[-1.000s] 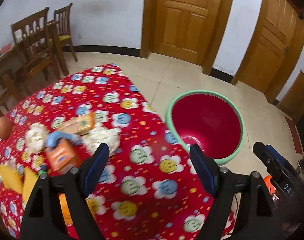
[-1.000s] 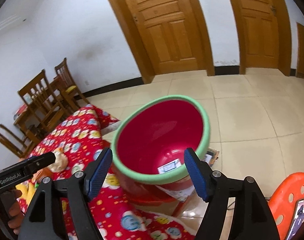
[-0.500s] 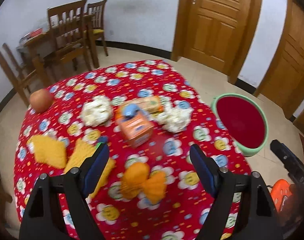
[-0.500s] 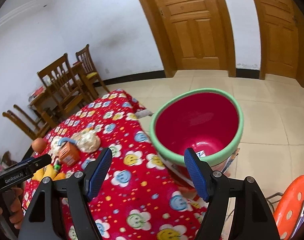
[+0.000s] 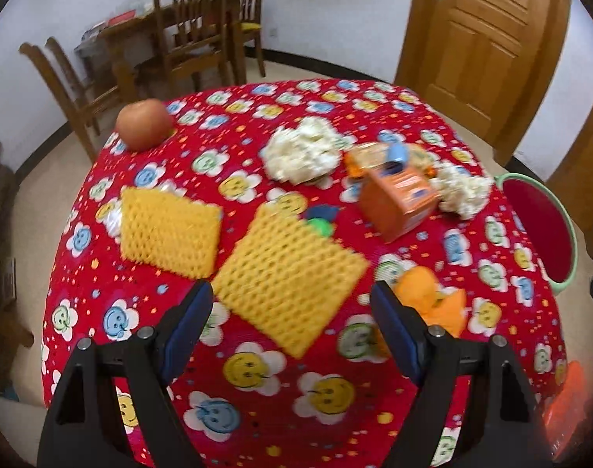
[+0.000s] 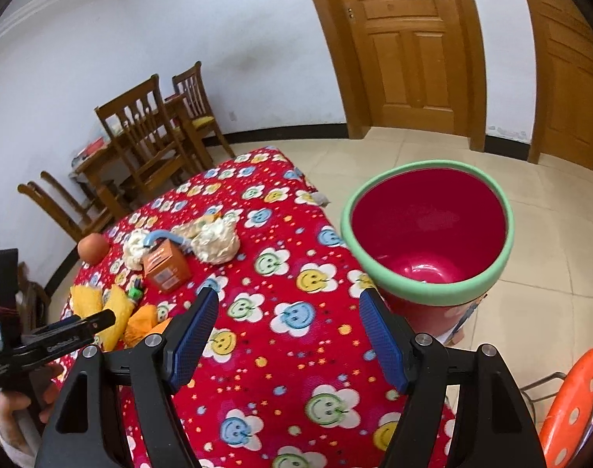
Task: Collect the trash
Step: 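Grasp a yellow foam net with the left tool while the right tool moves to the orange wrapper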
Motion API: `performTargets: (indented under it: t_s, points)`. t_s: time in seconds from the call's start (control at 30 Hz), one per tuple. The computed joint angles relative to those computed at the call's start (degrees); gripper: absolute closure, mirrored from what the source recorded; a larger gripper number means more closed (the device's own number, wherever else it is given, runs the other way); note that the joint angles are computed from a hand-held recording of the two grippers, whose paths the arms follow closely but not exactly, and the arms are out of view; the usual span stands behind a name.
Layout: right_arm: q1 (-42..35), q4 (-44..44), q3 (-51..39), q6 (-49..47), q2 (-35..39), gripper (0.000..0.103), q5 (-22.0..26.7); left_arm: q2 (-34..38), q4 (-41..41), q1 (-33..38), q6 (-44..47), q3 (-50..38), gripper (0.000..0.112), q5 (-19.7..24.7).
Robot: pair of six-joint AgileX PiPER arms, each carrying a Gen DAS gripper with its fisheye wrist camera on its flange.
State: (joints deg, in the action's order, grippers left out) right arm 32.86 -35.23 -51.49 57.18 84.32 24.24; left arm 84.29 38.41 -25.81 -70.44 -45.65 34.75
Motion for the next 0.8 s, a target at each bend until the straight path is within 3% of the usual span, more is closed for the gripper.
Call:
performTargets:
  t_s: [0.37, 0.57, 0.63, 0.8]
  points:
    - [3.1, 0.6, -2.1, 0.2, 3.7, 0.028, 1.0, 2.9, -0.7, 3.2, 0.7, 2.2, 0.030, -4.0]
    - [4.4, 0.9, -2.9, 0.2, 5.1, 0.028, 1.1, 3.2, -3.1, 5.1, 1.7, 4.3, 0.031, -8.9]
    - [4.6, 1.4, -3.1, -0.2, 5.6, 0.028, 0.9, 2.4, -3.2, 5.6, 1.9, 5.3, 0.039, -10.9]
    - [5.5, 2.7, -3.9, -1.2, 7.0, 0.028, 0.7, 0.3, -4.7, 6.1, 3.7, 7.4, 0.073, -15.2]
